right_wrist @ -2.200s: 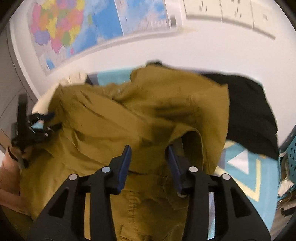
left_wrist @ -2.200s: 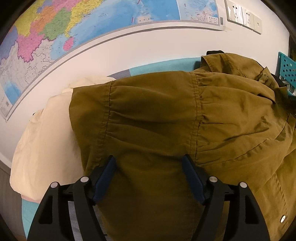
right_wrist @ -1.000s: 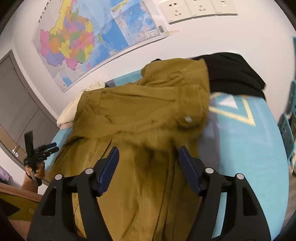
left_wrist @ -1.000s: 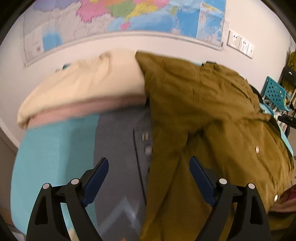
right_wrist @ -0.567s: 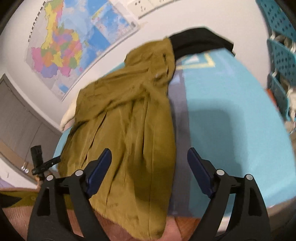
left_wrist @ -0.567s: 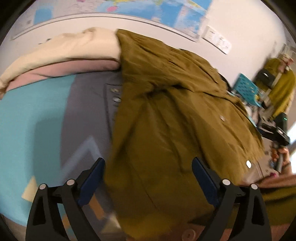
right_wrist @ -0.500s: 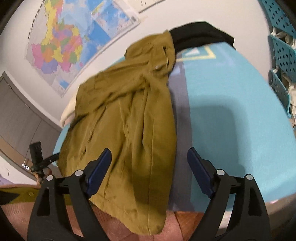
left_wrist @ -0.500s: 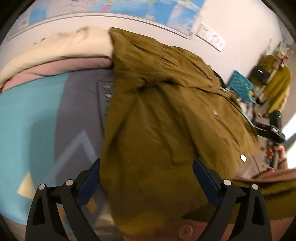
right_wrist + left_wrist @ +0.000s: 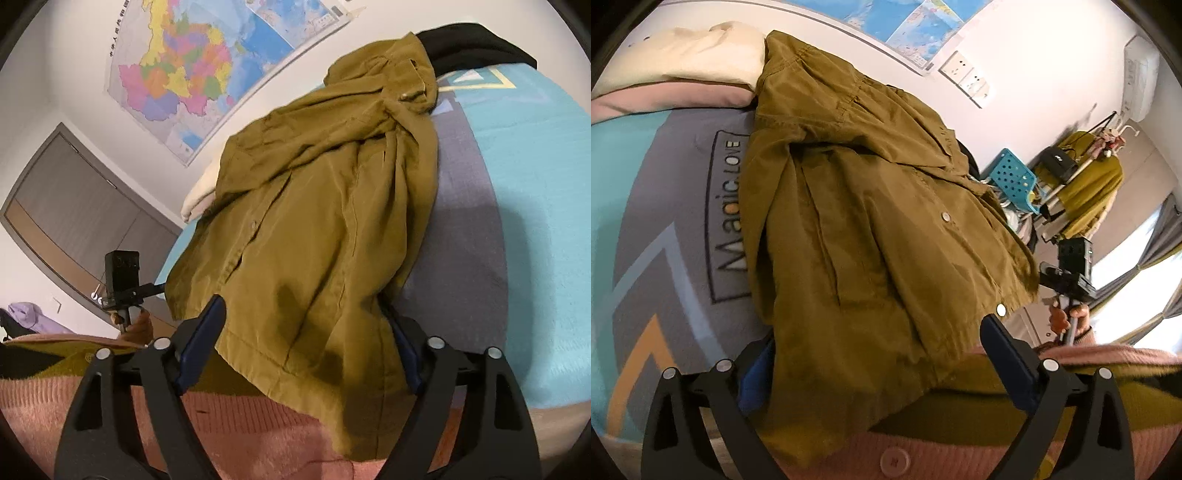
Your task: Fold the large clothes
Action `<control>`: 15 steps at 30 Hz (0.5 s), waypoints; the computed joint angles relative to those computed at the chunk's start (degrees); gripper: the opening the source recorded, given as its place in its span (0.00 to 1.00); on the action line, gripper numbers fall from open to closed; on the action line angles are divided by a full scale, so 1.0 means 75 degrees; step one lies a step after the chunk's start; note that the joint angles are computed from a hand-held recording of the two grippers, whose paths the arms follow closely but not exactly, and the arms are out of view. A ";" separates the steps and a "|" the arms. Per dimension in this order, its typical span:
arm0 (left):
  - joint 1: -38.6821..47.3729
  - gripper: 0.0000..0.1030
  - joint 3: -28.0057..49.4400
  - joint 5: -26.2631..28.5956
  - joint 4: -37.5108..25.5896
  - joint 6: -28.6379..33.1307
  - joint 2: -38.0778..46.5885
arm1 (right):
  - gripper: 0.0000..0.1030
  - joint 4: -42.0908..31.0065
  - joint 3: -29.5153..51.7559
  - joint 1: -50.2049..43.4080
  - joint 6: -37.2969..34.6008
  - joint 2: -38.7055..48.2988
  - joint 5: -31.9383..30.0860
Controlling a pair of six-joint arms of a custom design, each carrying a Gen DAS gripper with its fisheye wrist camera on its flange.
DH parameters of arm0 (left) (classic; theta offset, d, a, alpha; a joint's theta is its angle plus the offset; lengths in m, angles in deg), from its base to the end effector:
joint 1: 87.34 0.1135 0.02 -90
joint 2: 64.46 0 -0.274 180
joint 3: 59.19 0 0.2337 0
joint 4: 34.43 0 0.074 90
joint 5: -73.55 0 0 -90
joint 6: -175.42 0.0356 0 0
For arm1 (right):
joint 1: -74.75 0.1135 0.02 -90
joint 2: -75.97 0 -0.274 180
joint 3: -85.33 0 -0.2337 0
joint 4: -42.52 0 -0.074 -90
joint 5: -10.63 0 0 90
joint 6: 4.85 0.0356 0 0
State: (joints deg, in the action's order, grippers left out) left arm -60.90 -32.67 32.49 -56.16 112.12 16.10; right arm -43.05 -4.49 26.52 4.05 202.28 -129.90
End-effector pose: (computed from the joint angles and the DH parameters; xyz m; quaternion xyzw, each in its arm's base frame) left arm 0.1339 0.0366 0.1002 0.0534 0.9031 -0.3172 0.2847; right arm 0.2338 -0.2205 0.1143 -0.1343 0.8674 0.3989 0.2654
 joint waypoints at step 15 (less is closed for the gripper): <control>-0.0686 0.41 -0.0084 -0.0822 0.0873 -0.1272 -0.0262 | 0.12 0.0242 -0.0080 -0.0147 0.0436 0.0258 -0.0113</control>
